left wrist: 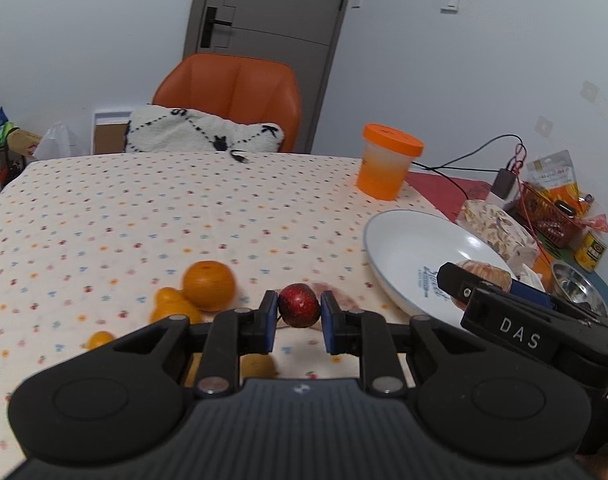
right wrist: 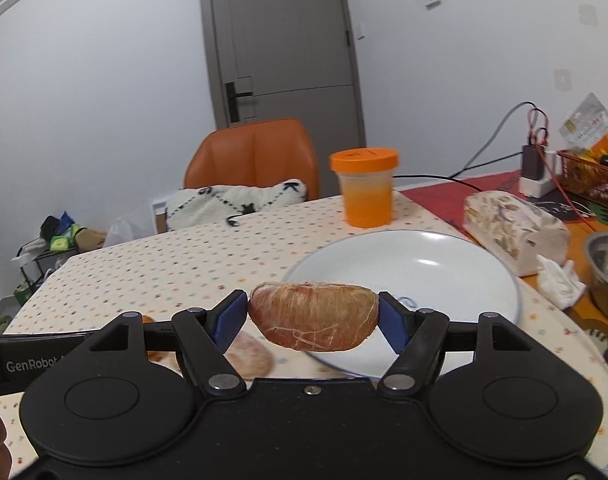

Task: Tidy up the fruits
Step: 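Carry both fruits over the white plate and open both tools to release them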

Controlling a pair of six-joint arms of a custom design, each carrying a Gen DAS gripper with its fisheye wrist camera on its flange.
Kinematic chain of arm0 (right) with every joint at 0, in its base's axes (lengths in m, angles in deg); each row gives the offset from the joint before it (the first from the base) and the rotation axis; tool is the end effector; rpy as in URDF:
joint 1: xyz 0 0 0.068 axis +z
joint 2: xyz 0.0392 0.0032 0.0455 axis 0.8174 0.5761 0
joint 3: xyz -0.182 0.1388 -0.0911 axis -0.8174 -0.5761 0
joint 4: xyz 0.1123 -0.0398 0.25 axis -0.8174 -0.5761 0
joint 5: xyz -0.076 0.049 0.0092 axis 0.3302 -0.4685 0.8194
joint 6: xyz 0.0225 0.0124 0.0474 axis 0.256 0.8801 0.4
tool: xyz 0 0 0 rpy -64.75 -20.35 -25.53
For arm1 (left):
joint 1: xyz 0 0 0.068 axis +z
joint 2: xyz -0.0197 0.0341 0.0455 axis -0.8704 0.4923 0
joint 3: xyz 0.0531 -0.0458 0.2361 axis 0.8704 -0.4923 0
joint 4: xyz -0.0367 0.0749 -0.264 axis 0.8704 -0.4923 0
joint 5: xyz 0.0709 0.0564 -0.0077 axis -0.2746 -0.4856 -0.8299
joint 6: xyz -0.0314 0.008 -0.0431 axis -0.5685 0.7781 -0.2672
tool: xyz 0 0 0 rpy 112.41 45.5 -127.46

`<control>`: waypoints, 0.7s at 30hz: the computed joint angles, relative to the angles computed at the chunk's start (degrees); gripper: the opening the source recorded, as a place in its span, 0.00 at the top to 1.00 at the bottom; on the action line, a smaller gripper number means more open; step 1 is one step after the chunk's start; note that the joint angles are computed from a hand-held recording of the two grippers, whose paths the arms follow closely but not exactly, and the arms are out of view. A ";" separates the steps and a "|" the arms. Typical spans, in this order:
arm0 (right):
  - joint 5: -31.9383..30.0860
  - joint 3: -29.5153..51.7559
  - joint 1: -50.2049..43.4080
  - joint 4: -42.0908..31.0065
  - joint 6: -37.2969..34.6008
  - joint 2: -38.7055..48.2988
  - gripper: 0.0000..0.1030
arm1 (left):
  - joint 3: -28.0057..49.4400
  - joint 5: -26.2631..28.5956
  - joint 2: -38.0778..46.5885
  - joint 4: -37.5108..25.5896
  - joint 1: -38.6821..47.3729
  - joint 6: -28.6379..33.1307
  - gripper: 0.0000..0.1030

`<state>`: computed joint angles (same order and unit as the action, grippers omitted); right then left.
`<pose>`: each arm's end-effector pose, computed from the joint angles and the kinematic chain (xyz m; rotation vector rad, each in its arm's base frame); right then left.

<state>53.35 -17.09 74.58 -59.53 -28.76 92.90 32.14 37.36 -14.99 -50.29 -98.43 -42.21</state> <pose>0.2286 0.0772 0.1140 -0.0441 2.0009 0.2278 0.2110 -0.1459 0.1287 -0.0882 2.1605 -0.2235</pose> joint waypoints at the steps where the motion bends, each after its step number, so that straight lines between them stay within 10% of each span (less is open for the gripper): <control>1: -0.42 -0.31 -0.88 0.30 -0.27 -0.06 0.34 | 0.72 -0.17 1.02 0.28 -0.45 0.02 0.79; 21: -11.63 -1.30 -16.34 6.36 -4.55 5.92 0.34 | 14.69 -0.19 17.16 1.41 -4.76 1.90 0.79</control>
